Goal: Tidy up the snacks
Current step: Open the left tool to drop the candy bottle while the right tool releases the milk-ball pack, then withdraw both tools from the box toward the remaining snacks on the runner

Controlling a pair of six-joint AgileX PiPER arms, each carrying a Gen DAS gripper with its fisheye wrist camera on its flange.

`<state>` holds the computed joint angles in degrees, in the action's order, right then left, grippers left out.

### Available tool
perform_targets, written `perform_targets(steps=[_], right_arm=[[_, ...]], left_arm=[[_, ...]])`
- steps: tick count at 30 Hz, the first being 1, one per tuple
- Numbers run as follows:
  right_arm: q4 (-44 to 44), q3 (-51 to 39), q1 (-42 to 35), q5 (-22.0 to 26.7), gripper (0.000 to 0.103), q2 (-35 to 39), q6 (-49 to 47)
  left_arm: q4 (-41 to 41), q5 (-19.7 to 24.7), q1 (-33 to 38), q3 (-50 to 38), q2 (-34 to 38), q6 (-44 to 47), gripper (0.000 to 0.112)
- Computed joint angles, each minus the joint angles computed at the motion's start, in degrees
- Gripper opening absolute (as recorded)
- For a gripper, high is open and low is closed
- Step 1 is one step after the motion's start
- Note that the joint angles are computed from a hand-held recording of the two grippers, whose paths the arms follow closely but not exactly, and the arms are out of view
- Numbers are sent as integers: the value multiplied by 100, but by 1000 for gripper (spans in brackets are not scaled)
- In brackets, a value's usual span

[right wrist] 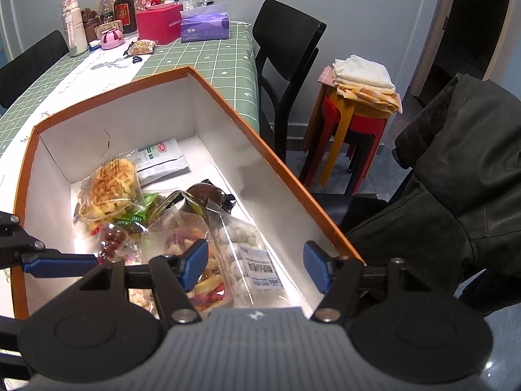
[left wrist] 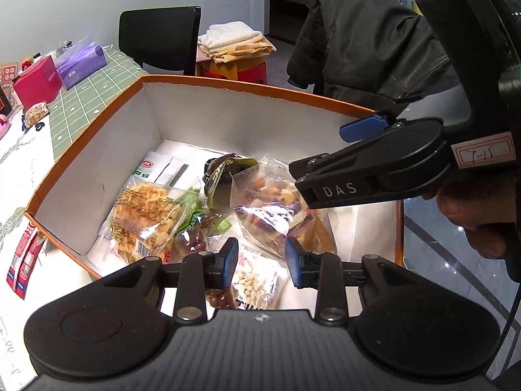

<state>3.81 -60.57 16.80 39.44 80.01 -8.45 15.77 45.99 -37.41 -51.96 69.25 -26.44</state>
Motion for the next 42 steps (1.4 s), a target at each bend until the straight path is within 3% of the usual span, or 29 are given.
perform_targets(steps=[11, 15, 21, 24, 28, 31, 36, 38, 42], right_arm=[[-19, 7, 105, 3, 64, -117, 141], [-135, -25, 267, 23, 64, -175, 323], [-342, -142, 622, 61, 64, -284, 716], [-488, -243, 867, 83, 64, -291, 955], [-757, -386, 1262, 132, 64, -268, 1318], [-950, -507, 1550, 166, 64, -222, 1556], [-1384, -734, 2081, 228, 64, -94, 2064], [-1525, -858, 2267, 268, 64, -8, 2221], [-1724, -1095, 2535, 309, 64, 207, 2448]], left_arm=[[-763, 22, 952, -49, -864, 883, 46], [-2103, 115, 2158, -17, -1287, 2233, 46], [-3159, 447, 3720, 33, -1675, 3680, 47], [-3826, 716, 4731, 88, -1767, 4607, 48], [-4837, 1385, 6265, 110, -1644, 5851, 51], [-5186, 1622, 7066, 155, -1557, 6489, 51], [-5645, 1792, 8086, 240, -1312, 7356, 58], [-5835, 1756, 8438, 316, -1190, 7731, 64], [-6006, 1575, 8784, 350, -833, 8081, 64]])
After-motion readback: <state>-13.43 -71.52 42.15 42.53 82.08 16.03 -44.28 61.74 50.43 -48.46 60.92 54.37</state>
